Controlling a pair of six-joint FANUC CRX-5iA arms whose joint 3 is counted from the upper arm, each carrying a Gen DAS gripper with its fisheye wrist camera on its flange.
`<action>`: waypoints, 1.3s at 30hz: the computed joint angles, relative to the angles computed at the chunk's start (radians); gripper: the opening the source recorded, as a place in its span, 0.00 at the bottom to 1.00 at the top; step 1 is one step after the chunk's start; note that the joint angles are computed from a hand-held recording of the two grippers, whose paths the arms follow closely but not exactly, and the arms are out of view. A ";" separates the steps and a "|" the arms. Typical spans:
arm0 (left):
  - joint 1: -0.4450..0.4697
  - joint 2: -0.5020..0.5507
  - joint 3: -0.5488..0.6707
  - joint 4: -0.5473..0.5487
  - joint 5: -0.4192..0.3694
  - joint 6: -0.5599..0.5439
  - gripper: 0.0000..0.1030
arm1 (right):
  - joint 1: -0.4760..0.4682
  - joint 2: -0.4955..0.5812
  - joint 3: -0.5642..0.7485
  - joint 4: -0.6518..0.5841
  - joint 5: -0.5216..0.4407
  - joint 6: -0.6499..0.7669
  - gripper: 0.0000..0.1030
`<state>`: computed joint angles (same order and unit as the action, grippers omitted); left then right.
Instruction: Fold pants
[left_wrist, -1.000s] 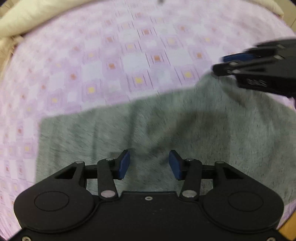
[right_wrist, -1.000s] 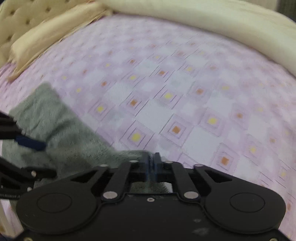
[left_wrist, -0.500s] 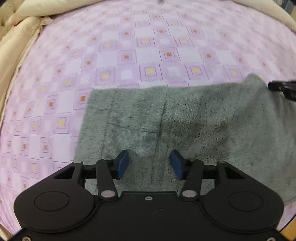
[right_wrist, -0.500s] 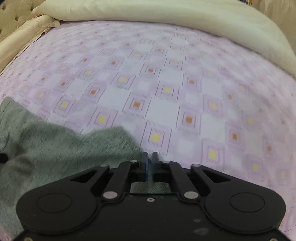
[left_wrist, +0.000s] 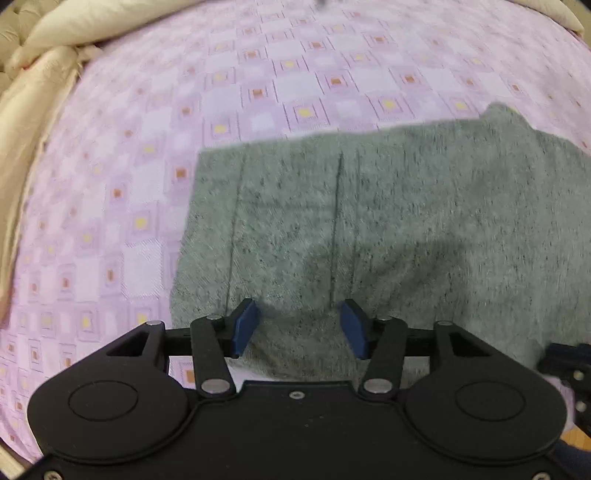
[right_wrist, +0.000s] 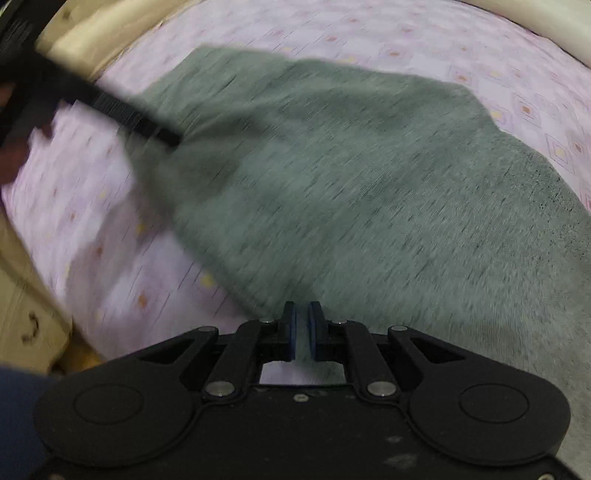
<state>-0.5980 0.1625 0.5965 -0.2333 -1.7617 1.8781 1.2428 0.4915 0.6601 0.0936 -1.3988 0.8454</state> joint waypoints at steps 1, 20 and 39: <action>-0.019 0.006 0.013 -0.031 -0.004 -0.007 0.52 | 0.003 -0.013 -0.012 0.010 0.007 -0.041 0.09; -0.024 0.019 -0.027 0.028 0.032 -0.118 0.59 | 0.091 -0.264 -0.396 0.241 -0.045 -1.070 0.28; -0.012 0.017 -0.040 0.052 0.042 -0.144 0.61 | 0.094 -0.250 -0.363 0.223 -0.068 -1.183 0.03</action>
